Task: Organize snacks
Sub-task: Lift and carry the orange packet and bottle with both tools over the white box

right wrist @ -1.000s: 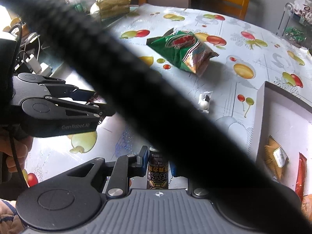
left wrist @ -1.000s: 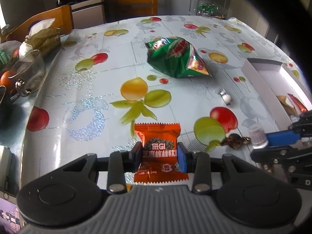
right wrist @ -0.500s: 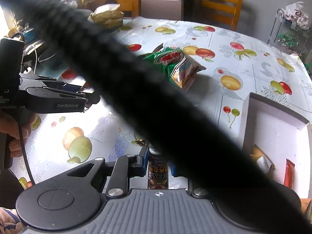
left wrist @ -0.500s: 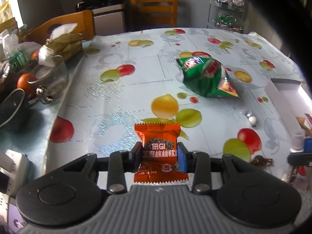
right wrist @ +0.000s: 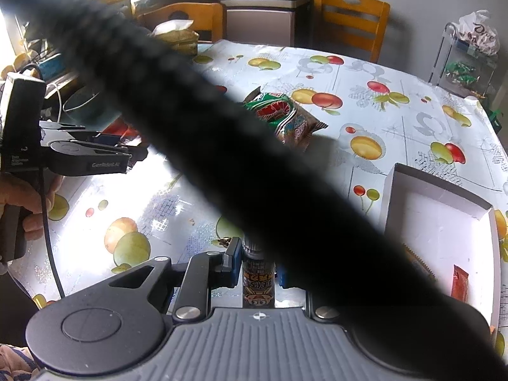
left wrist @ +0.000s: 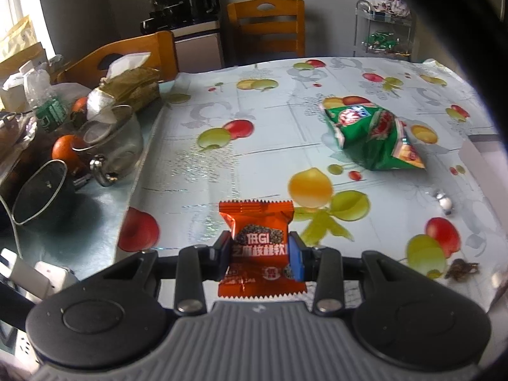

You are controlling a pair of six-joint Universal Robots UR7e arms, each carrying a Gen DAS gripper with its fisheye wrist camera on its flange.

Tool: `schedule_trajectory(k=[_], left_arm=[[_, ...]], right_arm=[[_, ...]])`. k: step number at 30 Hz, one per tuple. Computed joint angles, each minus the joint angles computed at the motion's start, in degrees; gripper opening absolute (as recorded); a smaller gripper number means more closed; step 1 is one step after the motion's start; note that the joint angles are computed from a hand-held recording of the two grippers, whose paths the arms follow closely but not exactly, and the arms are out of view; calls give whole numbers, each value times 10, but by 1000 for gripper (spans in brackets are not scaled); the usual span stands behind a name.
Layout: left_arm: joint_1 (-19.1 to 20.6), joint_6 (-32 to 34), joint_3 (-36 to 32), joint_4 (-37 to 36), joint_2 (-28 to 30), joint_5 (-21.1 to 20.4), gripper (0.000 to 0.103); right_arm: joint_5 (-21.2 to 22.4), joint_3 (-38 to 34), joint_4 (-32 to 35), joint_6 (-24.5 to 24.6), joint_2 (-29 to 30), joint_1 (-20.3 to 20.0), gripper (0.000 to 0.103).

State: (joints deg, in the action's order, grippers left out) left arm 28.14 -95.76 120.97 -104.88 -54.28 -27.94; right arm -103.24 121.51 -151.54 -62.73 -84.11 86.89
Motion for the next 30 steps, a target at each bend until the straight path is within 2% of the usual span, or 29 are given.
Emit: schedule_trajectory(k=[5, 14, 23, 30], left_arm=[[1, -32, 4, 37, -11, 0, 35], [-10, 32, 6, -61, -5, 7, 35], [-10, 120, -31, -162, 30, 19, 35], [-9, 254, -62, -302, 77, 16, 35]], right_arm=[[3, -5, -3, 4, -4, -2, 24], [7, -30, -21, 24, -4, -17, 24], [25, -54, -19, 41, -12, -30, 24], [32, -61, -15, 51, -20, -38, 23]])
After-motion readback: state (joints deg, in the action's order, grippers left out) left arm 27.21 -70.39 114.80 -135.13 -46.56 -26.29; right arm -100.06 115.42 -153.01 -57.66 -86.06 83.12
